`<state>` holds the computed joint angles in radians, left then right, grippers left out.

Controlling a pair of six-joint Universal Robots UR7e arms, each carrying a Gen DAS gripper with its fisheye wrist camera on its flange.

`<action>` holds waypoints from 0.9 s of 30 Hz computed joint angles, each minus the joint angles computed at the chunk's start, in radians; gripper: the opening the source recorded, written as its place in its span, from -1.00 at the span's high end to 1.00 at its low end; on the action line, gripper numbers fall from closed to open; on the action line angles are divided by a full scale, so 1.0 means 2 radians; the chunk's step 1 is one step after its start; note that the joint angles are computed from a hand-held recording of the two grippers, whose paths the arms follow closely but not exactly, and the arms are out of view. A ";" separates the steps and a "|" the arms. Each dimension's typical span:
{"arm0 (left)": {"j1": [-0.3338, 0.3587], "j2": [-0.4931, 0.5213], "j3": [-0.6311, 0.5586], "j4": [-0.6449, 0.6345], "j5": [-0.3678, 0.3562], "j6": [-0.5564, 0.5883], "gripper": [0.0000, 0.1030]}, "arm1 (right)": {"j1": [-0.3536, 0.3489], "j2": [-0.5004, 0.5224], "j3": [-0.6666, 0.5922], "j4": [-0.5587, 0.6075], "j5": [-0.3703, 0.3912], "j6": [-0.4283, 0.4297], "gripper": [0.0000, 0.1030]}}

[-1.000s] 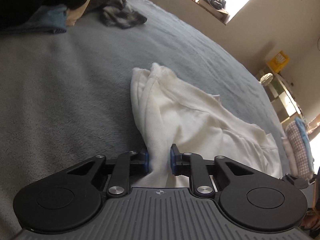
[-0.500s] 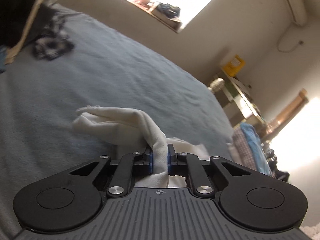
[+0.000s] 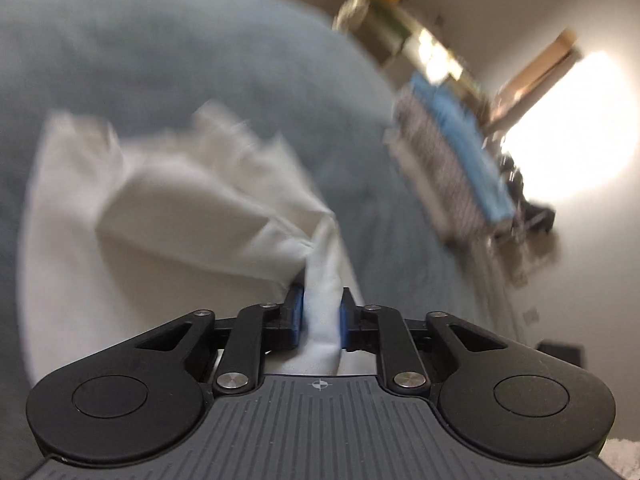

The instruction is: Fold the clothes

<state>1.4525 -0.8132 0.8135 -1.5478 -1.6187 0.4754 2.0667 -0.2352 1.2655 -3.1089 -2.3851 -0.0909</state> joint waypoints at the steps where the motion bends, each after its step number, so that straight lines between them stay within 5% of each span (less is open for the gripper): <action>1: 0.004 0.012 -0.013 0.022 0.000 -0.022 0.53 | -0.004 -0.017 0.030 -0.012 0.012 0.034 -0.99; 4: 0.015 0.039 -0.053 0.068 -0.020 -0.069 0.26 | -0.017 -0.061 0.112 -0.070 0.063 0.124 -0.99; 10: 0.030 0.057 -0.114 0.078 -0.088 -0.102 -0.05 | -0.057 -0.099 0.205 -0.215 0.199 0.235 -0.99; 18: 0.043 0.012 -0.101 0.069 -0.070 -0.006 -0.05 | -0.100 -0.103 0.241 -0.326 0.333 0.341 -0.95; 22: 0.043 -0.025 -0.061 0.063 -0.031 0.066 -0.06 | -0.108 -0.110 0.216 -0.264 0.363 0.361 -0.94; 27: 0.042 -0.072 0.026 -0.006 0.008 0.117 -0.07 | -0.107 -0.100 0.133 -0.154 0.319 0.318 -0.82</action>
<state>1.5371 -0.9565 0.8658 -1.5604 -1.6026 0.7098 1.8529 -0.4358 1.5316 -3.4162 -1.7479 0.5448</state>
